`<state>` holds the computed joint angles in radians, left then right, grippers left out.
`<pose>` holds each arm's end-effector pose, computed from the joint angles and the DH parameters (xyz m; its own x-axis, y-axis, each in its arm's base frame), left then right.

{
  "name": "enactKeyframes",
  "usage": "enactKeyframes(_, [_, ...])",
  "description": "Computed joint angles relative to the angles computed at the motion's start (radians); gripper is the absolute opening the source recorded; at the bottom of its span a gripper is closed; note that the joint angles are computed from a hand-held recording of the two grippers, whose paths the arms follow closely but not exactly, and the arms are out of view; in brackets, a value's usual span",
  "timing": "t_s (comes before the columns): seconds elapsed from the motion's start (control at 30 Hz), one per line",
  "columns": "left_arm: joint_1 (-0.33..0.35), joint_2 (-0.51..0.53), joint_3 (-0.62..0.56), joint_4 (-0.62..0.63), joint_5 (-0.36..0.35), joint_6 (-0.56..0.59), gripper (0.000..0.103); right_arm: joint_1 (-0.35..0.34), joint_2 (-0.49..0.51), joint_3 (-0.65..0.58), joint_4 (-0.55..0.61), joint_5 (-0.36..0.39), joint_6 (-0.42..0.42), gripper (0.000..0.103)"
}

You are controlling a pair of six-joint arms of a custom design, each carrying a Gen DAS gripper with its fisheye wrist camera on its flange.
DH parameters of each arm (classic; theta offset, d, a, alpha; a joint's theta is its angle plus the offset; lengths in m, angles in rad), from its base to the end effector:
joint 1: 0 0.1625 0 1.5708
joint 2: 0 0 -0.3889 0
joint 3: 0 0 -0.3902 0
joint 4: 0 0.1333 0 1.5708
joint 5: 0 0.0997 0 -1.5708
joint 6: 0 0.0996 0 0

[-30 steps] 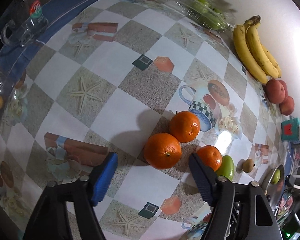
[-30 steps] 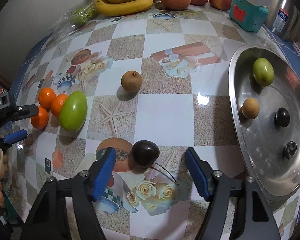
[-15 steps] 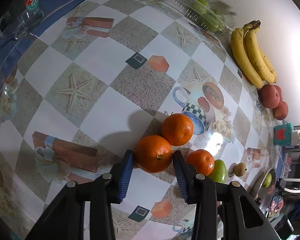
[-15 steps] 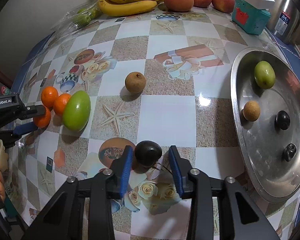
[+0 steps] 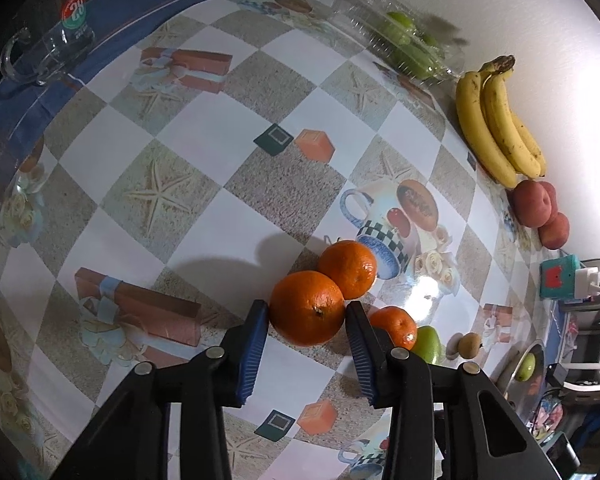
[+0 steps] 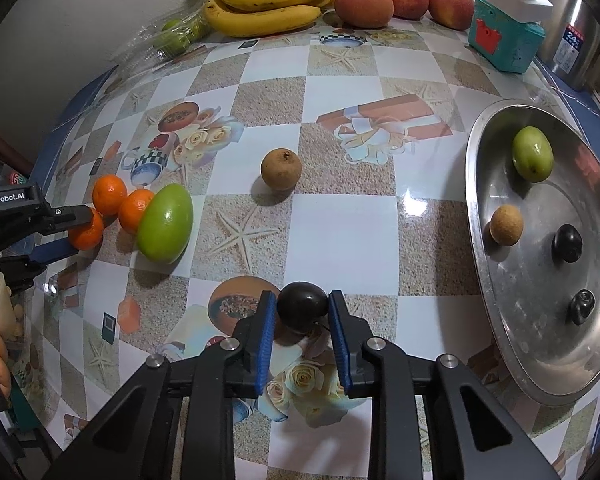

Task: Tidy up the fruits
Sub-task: 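Close the left tool on the orange and lift it while the right tool holds the plum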

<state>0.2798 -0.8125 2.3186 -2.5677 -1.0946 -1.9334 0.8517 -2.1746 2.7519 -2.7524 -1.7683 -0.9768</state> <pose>-0.2741 -0.2649 -0.0704 -0.7737 -0.5503 -0.3138 -0.3263 0.7708 -0.5471 -0.0749 -0.2583 0.2460 -0.8210 -0.1047 0.5612 -0.2472 0.9513 -0.1842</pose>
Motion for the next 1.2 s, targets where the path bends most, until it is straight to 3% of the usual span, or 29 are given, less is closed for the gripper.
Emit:
enactKeyframes(0.27, [-0.016, -0.018, -0.001, 0.017, 0.021, -0.008, 0.042, -0.012, -0.043, -0.007, 0.061, 0.030, 0.003, 0.026])
enactKeyframes(0.6, [-0.058, -0.049, -0.007, 0.060, 0.060, -0.039, 0.039, -0.073, -0.223, -0.046, 0.270, 0.165, -0.001, 0.026])
enactKeyframes(0.9, [-0.069, -0.047, -0.018, 0.046, 0.081, -0.008, 0.037, -0.119, -0.216, -0.081, 0.277, 0.201, 0.031, 0.026])
enactKeyframes(1.2, [-0.061, -0.085, 0.040, 0.057, 0.047, -0.094, 0.042, -0.123, -0.199, -0.079, 0.254, 0.186, 0.038, 0.026])
